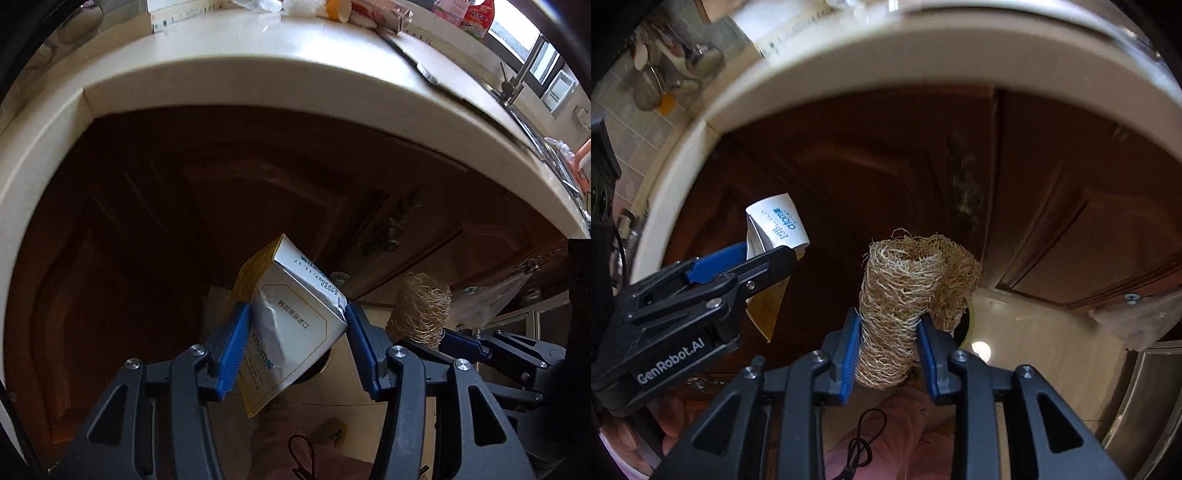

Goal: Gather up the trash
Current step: 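Lower both tools over the bin and open them to drop sachet and loofah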

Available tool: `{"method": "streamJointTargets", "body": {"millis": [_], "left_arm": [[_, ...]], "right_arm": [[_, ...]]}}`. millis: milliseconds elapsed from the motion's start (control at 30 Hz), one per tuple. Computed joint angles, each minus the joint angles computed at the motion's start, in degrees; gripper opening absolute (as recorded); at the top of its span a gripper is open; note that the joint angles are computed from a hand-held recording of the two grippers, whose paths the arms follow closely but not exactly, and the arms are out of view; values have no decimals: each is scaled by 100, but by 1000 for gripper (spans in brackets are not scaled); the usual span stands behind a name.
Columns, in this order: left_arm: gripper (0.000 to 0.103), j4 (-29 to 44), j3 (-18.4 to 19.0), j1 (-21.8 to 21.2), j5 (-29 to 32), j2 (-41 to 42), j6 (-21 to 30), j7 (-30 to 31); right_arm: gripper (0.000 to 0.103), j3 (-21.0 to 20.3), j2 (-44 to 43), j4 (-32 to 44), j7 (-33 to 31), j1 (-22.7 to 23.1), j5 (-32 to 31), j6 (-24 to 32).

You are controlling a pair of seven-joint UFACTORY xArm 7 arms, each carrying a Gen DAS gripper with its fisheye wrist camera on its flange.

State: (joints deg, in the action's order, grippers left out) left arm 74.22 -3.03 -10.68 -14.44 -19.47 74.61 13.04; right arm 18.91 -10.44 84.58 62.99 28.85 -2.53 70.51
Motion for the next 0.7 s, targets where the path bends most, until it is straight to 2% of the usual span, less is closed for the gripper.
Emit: {"method": "streamJointTargets", "body": {"millis": [33,100,133,167,267,367,633,700], "left_arm": [[53,-149,-13,4,27,0,-93,15],[64,-411,-53,16,125,-5,-285,0],[81,-524,-60,18,162,-2,-363,6],[90,-627,-75,28,214,-16,-463,-19],[90,-893,-85,42,330,-73,-737,-29],[90,-930,-72,54,433,21,-711,-41],[90,-833,-19,48,439,-99,-756,4],[90,-636,1,31,398,-126,-603,49]], "right_arm": [[32,-15,-1,-205,-70,13,45,-168],[35,-51,25,-568,-219,38,167,-496],[36,-61,59,-673,-263,44,199,-583],[40,-68,98,-783,-283,50,219,-664],[52,-125,65,-1173,-290,59,381,-1017],[52,-185,-15,-1470,-267,44,610,-1388],[52,-109,3,-1071,-58,32,448,-907],[52,-90,24,-815,9,34,402,-670]]}}
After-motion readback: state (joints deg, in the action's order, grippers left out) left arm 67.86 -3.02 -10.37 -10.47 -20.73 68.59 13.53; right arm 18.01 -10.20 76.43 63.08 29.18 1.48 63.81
